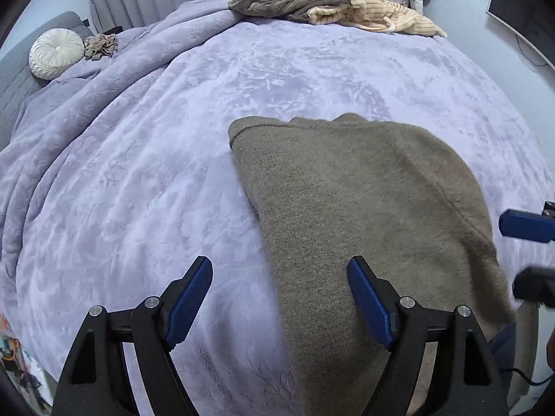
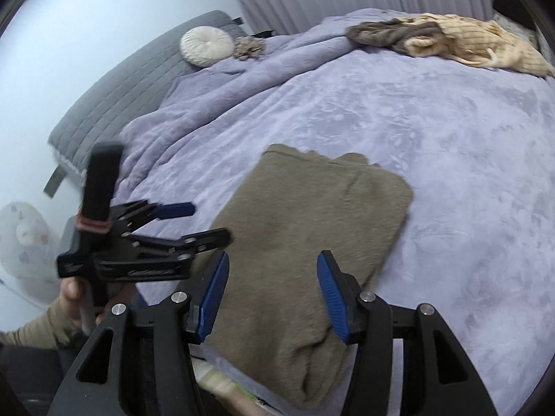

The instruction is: Fold small clothes

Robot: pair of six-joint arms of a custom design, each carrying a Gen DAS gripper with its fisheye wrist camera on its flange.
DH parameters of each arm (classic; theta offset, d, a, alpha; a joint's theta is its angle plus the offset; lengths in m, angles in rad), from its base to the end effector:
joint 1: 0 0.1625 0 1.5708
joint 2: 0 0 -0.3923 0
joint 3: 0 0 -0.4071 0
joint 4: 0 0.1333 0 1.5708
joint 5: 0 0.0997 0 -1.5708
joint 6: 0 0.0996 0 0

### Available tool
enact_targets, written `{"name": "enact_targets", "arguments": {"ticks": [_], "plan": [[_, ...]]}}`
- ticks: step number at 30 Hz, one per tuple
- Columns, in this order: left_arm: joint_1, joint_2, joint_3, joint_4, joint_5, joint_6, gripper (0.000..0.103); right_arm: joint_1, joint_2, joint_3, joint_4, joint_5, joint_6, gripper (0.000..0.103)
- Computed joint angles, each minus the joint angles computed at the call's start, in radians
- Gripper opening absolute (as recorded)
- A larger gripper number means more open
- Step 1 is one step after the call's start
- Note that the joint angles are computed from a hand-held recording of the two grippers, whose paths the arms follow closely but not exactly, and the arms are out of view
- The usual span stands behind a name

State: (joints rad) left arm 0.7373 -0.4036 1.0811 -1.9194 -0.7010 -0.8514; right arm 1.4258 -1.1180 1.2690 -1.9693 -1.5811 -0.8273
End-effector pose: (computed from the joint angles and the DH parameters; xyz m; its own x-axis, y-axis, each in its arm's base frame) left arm -0.4156 -0.6603 -0.0316 -0.6923 -0.0546 -0.7195 0.2729 0.9032 -0.3312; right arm 0.0304 -0.7070 0.3819 -0.7726 -0.6067 0.1871 -0.6333 0.7575 -0.1585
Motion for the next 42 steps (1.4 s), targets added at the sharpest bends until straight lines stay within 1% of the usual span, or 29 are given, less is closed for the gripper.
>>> {"name": "enact_targets", "arguments": {"ticks": [1,2,3,5,6,8,10,12,14,16,18,19,21,23,26,27,29,31,33,34,36,38,40,42], "plan": [[0.004,-0.003,0.009,-0.005,-0.007,-0.008,0.081,0.000,-0.007,0.019,0.008,-0.003,-0.027,0.057],[0.010,-0.003,0.010,-0.009,-0.015,-0.011,0.081,0.002,-0.010,0.042,-0.009,-0.028,-0.047,0.057],[0.014,-0.007,0.017,-0.018,-0.021,-0.010,0.082,0.004,-0.004,0.064,-0.045,-0.078,-0.054,0.057],[0.020,-0.016,0.036,-0.057,-0.038,0.008,0.087,-0.003,0.022,0.071,-0.084,-0.166,-0.036,0.055],[0.020,-0.016,0.038,-0.058,-0.040,0.007,0.090,-0.012,0.036,0.067,-0.094,-0.190,-0.029,0.055],[0.021,-0.013,0.028,-0.046,-0.040,0.005,0.090,-0.033,0.041,0.048,-0.059,-0.154,-0.018,0.055],[0.019,-0.010,0.007,-0.038,-0.034,0.006,0.090,-0.030,0.038,0.025,-0.025,-0.127,-0.010,0.055],[0.021,0.008,-0.035,-0.012,-0.006,0.013,0.090,-0.021,0.036,0.009,-0.039,-0.093,-0.030,0.057],[0.036,0.042,-0.114,0.040,0.004,0.008,0.090,-0.007,0.065,-0.037,-0.053,-0.086,-0.037,0.059],[0.057,0.090,-0.214,0.119,0.013,-0.006,0.090,0.006,0.126,-0.118,-0.044,-0.105,-0.024,0.060],[0.079,0.143,-0.321,0.227,-0.010,-0.029,0.090,0.015,0.202,-0.205,-0.031,-0.153,0.003,0.060],[0.086,0.162,-0.354,0.255,-0.021,-0.035,0.090,0.016,0.245,-0.259,-0.006,-0.179,0.029,0.060],[0.092,0.179,-0.376,0.269,-0.025,-0.031,0.090,0.008,0.323,-0.370,0.088,-0.199,0.075,0.059],[0.091,0.189,-0.394,0.287,-0.027,-0.039,0.090,0.006,0.350,-0.399,0.107,-0.215,0.083,0.059],[0.083,0.183,-0.384,0.293,-0.014,-0.052,0.090,0.017,0.316,-0.353,0.070,-0.229,0.085,0.060],[0.078,0.175,-0.368,0.280,-0.014,-0.050,0.090,0.019,0.279,-0.310,0.057,-0.204,0.075,0.060],[0.069,0.161,-0.340,0.268,-0.011,-0.047,0.090,0.020,0.203,-0.217,0.031,-0.152,0.022,0.060],[0.062,0.154,-0.328,0.277,-0.015,-0.054,0.090,0.021,0.123,-0.106,-0.002,-0.137,-0.033,0.060],[0.055,0.144,-0.313,0.277,-0.013,-0.064,0.090,0.017,0.073,-0.026,-0.012,-0.158,-0.048,0.062],[0.050,0.137,-0.305,0.282,-0.016,-0.076,0.090,0.014,0.057,0.008,-0.012,-0.185,-0.049,0.063],[0.038,0.117,-0.276,0.267,-0.027,-0.089,0.090,0.009,0.026,0.086,-0.080,-0.270,-0.071,0.063],[0.019,0.102,-0.258,0.285,-0.017,-0.116,0.090,0.012,-0.013,0.162,-0.163,-0.322,-0.109,0.063],[0.000,0.093,-0.254,0.328,0.002,-0.154,0.090,0.026,-0.053,0.212,-0.218,-0.340,-0.141,0.065],[-0.016,0.083,-0.246,0.347,0.013,-0.179,0.090,0.043,-0.089,0.244,-0.260,-0.340,-0.164,0.074]]}}
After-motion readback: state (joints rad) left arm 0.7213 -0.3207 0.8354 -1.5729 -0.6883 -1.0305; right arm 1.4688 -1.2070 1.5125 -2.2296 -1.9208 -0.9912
